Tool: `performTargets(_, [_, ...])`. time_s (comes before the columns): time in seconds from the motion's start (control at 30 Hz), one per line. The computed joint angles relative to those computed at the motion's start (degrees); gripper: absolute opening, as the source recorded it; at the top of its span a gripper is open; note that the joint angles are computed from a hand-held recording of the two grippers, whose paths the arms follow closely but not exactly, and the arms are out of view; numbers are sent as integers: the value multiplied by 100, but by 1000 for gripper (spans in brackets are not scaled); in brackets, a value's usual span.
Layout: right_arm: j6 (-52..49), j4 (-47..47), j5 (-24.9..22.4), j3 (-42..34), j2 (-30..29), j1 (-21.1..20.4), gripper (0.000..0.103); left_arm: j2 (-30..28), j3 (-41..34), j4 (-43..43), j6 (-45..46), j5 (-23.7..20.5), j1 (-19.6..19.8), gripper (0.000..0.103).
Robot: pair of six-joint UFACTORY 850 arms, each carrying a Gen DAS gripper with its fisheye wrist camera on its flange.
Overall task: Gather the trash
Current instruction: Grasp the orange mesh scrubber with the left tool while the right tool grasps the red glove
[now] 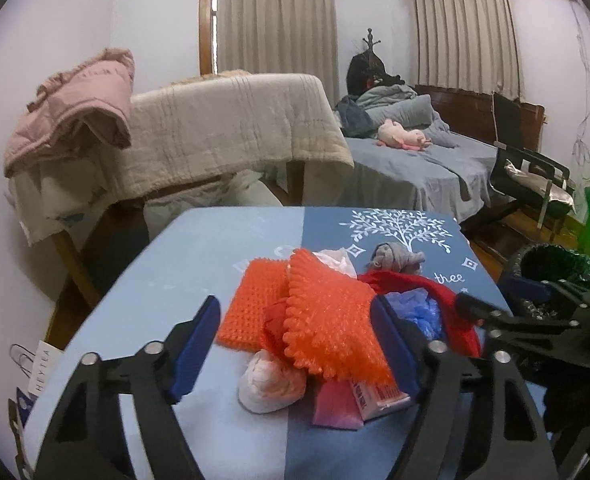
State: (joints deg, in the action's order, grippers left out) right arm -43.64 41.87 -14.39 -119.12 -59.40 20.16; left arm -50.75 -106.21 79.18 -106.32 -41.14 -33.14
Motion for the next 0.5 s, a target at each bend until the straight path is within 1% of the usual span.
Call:
performTargets(0.03, [182, -214, -143, -189, -121, 11, 68, -28, -41, -58, 64, 74, 29, 68])
performTargets(0.07, [271, -306, -278, -334, -213, 9, 63, -66, -92, -138, 152, 139, 53, 65])
performTargets(0.1, [384, -383, -534, -580, -361, -2, 56, -107, -146, -240, 266, 219, 80, 64])
performTargets(0.13, [389, -352, -674, -718, -448, -9, 53, -143, -193, -347, 379, 298, 105, 63])
performTargets(0.17, [321, -239, -870, -872, -540, -29, 43, -168, -231, -423, 453, 349, 116, 59])
performTargets(0.2, [194, -86, -1079, -1013, -622, -51, 30, -182, -242, -487, 515, 457, 139, 56])
performTargets(0.23, [117, -1, -1250, -1130, -684, -69, 24, -202, -262, -535, 557, 553, 163, 49])
performTargets(0.27, [80, 37, -1341, -1184, -710, -76, 14, -204, -261, -554, 564, 619, 173, 42])
performTargets(0.3, [-44, 177, -1421, -1179, -688, -91, 10, -191, -234, -521, 510, 703, 185, 39])
performTargets(0.37, [-468, 620, -1365, -945, -522, -114, 8, -151, -174, -431, 402, 746, 186, 29])
performTargets(0.47, [-964, 1109, -1261, -660, -297, -141, 6, -117, -131, -256, 283, 766, 164, 20])
performTargets(0.5, [-1094, 1257, -1260, -603, -243, -155, 6, -116, -137, -237, 281, 763, 158, 19])
